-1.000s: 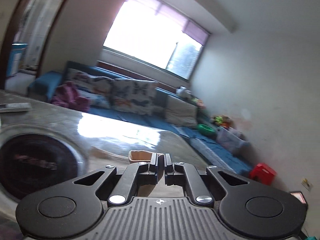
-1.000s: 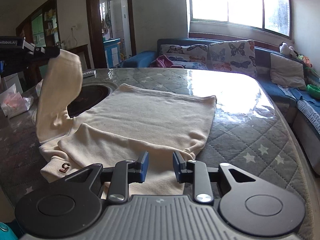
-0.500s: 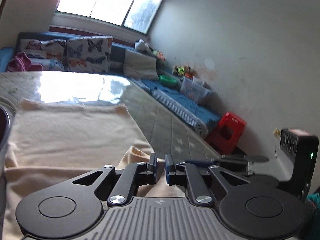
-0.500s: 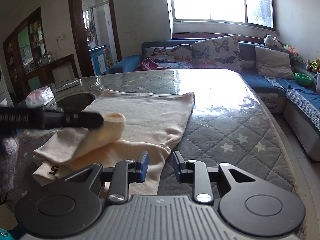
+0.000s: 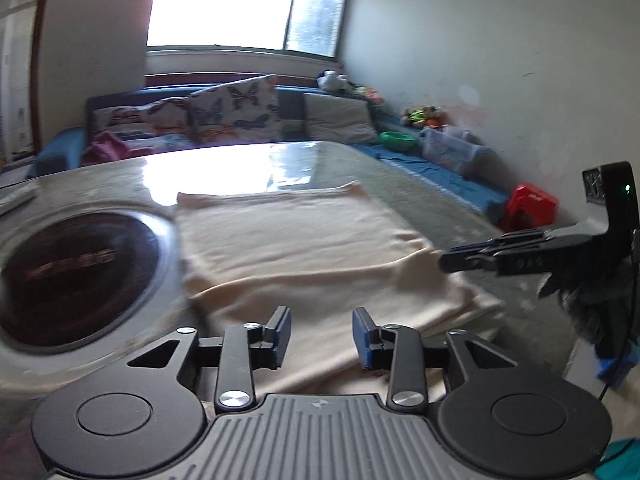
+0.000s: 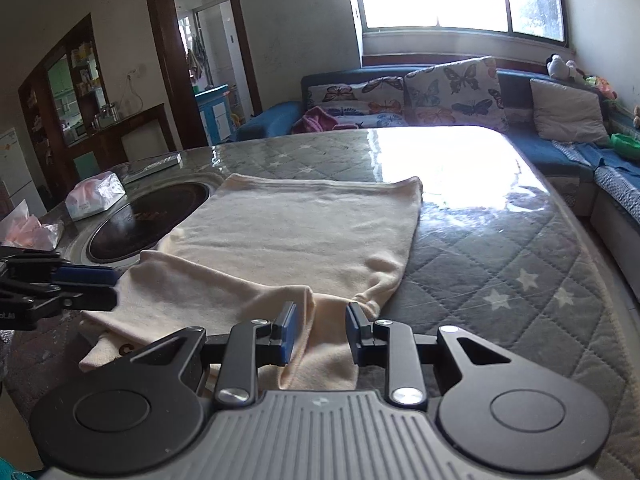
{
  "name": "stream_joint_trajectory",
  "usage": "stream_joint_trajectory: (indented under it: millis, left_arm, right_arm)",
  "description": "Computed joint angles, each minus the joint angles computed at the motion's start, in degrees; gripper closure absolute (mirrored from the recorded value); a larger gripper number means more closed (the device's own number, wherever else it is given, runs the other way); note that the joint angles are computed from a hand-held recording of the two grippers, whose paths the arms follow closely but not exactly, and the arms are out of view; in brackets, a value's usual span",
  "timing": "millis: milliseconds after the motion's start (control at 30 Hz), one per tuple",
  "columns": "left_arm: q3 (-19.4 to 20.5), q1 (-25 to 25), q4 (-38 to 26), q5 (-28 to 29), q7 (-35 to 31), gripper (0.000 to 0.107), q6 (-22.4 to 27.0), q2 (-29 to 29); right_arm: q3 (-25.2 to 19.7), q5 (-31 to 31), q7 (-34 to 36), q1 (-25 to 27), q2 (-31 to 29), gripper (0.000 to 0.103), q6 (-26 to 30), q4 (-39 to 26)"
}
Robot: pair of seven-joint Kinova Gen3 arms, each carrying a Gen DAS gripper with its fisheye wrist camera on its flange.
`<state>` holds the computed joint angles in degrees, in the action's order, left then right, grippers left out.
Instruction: Fold clothes
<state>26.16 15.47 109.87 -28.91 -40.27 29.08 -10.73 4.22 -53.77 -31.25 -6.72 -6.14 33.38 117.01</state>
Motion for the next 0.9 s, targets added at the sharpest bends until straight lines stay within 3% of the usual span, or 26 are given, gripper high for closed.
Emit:
stream_joint_trajectory:
  millis: [167,533,633,733,900]
  left_arm:
    - [-0.6,-0.5,2.4,1.6,-1.0,0.066,2.5,-2.7]
    - [-1.0,-3.1,6.2,7.1,-5.2,0.068,-0.2,-5.2]
    - [0.4,-4.5,6.8,7.0,-5.9,0.078,-1.3,-5.5]
    - [2.3,-6.3,7.0,6.3,-5.7,0.100,-1.7,-5.8]
    - [3.5,-7.5,6.9,5.7,-6.7,0.105,-1.4,-6.7]
  right_arm:
    - [-1.7,2.3,-2.9,-0.3,2.2,0.077,-0.3,-1.5]
    - [-3.0,7.1,-7.7,-0.7,2.1,0.080,-0.9,-2.1]
    - [-3.4,7.7,-8.5,-1.1,2.1,0.092,-2.0,-2.0]
    - [-3.7,8.4,-9.1,-1.8,1.5,0.098,-3.8,-1.4]
    - [-4.1,12.8,-12.8,-3.8,-1.7,0.099,-8.0,-0.3]
